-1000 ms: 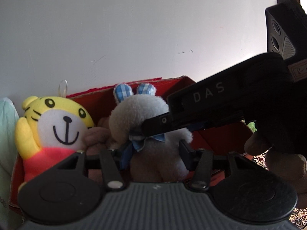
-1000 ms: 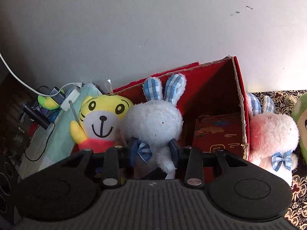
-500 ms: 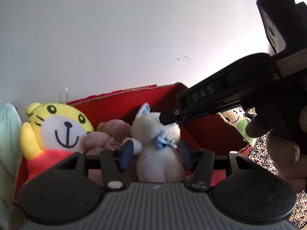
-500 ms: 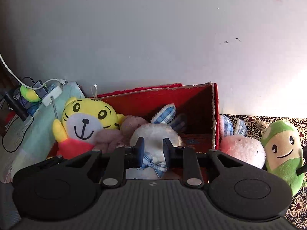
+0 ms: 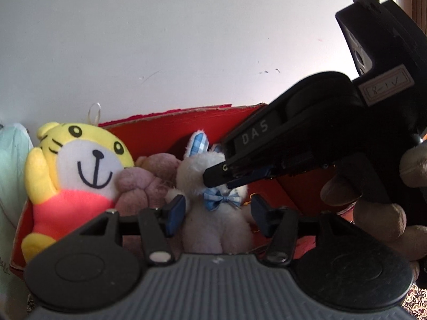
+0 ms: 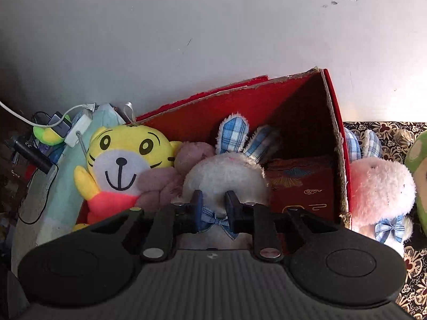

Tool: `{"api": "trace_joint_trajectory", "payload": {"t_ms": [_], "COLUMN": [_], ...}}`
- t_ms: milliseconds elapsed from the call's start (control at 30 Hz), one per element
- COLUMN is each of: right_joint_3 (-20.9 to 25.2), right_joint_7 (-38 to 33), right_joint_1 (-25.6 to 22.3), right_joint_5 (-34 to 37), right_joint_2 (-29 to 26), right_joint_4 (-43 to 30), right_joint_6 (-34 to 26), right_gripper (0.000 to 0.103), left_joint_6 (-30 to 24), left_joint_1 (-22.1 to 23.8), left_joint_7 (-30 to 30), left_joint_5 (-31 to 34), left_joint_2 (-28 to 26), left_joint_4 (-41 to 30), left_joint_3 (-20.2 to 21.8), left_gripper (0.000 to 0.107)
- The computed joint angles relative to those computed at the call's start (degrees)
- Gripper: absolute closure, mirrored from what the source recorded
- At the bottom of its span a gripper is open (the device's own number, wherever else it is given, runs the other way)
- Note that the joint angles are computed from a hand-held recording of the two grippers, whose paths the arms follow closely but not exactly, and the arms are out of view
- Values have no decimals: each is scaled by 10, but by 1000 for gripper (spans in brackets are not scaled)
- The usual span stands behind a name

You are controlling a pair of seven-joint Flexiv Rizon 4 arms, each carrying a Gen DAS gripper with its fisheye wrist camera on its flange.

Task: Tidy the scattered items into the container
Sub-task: 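Lower the white bunny into the box beside the teddy bear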

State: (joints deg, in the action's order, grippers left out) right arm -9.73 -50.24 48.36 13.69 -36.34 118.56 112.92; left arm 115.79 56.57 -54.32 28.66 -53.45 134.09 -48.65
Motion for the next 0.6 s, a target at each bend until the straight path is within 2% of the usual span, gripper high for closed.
{"api": "trace_joint_trajectory", "payload": {"t_ms": [100,133,300,500,600], "right_joint_3": [-53,-60,-27,-45,-40], "right_joint_7": [-17,-21,-40,-76,-96], "right_joint_1": [56,65,43,88,96], "right_joint_5": [23,28,40,123,152], "right_joint_2": [0,2,19,23,20], "right_joint_4": [12,16,31,48,51], "right_joint_6": [1,4,40,73,91], "right_gripper": [80,74,73,75,80], "left_joint_6": [-5,-7,21,34,42], "left_joint_1": [-2,-2,-36,-55,-75], "left_joint_7": [-15,-19,-34,-76,-102], "left_joint_5": [-13,-16,-17,-13,-17], "left_joint_2": [1,2,18,30,49], "left_joint_4": [1,1,-5,-10,-10], "left_joint_3": [0,-1,32,57,79], "left_gripper": [46,46,43,39,39]}}
